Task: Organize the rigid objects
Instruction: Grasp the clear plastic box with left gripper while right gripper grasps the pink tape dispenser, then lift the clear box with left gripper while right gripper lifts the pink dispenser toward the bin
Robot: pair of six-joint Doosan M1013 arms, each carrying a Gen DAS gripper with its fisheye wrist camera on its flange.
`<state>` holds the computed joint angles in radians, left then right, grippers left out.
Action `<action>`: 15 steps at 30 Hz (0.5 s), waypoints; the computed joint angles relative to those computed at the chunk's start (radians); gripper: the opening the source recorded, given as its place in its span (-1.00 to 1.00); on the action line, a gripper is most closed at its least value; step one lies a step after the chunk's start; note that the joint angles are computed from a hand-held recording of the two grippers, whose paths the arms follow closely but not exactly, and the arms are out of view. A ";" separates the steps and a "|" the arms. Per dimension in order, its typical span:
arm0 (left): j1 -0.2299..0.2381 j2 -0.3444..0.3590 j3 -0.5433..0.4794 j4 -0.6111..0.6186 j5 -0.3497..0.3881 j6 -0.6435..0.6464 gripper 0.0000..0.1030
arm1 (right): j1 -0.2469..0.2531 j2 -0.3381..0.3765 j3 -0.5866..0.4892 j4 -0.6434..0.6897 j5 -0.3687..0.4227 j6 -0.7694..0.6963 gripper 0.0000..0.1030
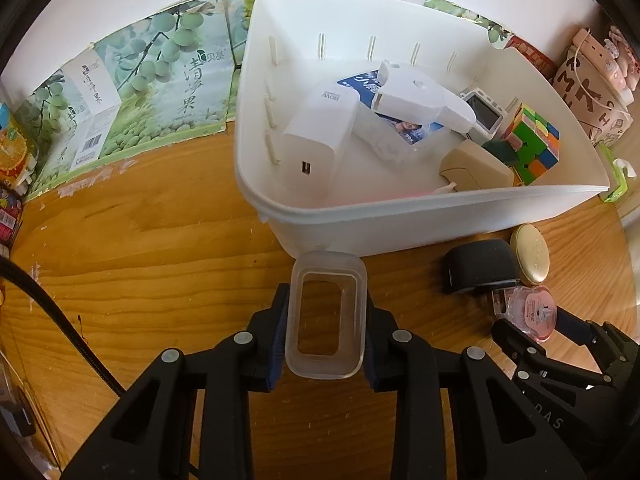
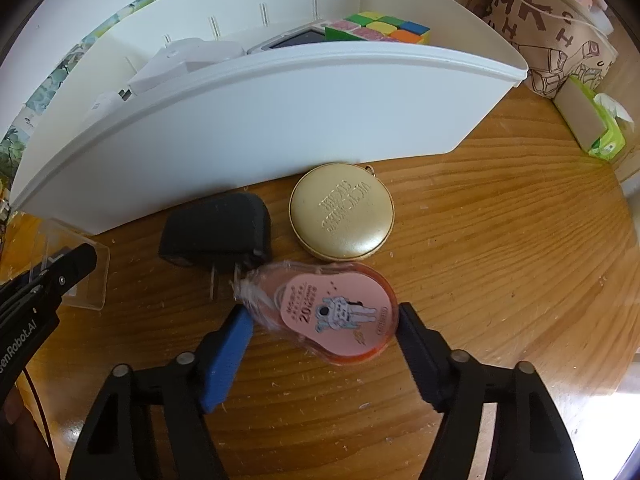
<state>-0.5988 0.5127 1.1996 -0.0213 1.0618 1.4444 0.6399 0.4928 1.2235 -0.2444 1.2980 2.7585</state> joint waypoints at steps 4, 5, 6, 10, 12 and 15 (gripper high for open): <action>-0.004 -0.014 0.014 0.006 -0.010 -0.001 -0.37 | 0.002 -0.008 0.013 0.005 -0.007 -0.006 0.41; -0.005 -0.018 0.018 0.008 -0.014 0.000 -0.37 | 0.003 -0.009 0.013 0.007 -0.007 -0.005 0.41; -0.006 -0.021 0.021 0.011 -0.018 0.000 -0.37 | 0.004 -0.011 0.016 0.009 -0.008 -0.005 0.41; -0.012 -0.040 0.039 0.022 -0.036 -0.003 -0.37 | 0.006 -0.018 0.024 0.027 -0.016 -0.008 0.41; -0.014 -0.051 0.049 0.025 -0.049 -0.002 -0.37 | 0.008 -0.026 0.034 0.037 -0.022 -0.008 0.41; -0.020 -0.072 0.069 0.037 -0.075 0.002 -0.37 | 0.010 -0.040 0.053 0.057 -0.035 -0.003 0.41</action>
<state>-0.6187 0.4404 1.2691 0.0154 0.9871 1.4465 0.6500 0.4531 1.2764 -0.1877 1.2625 2.7559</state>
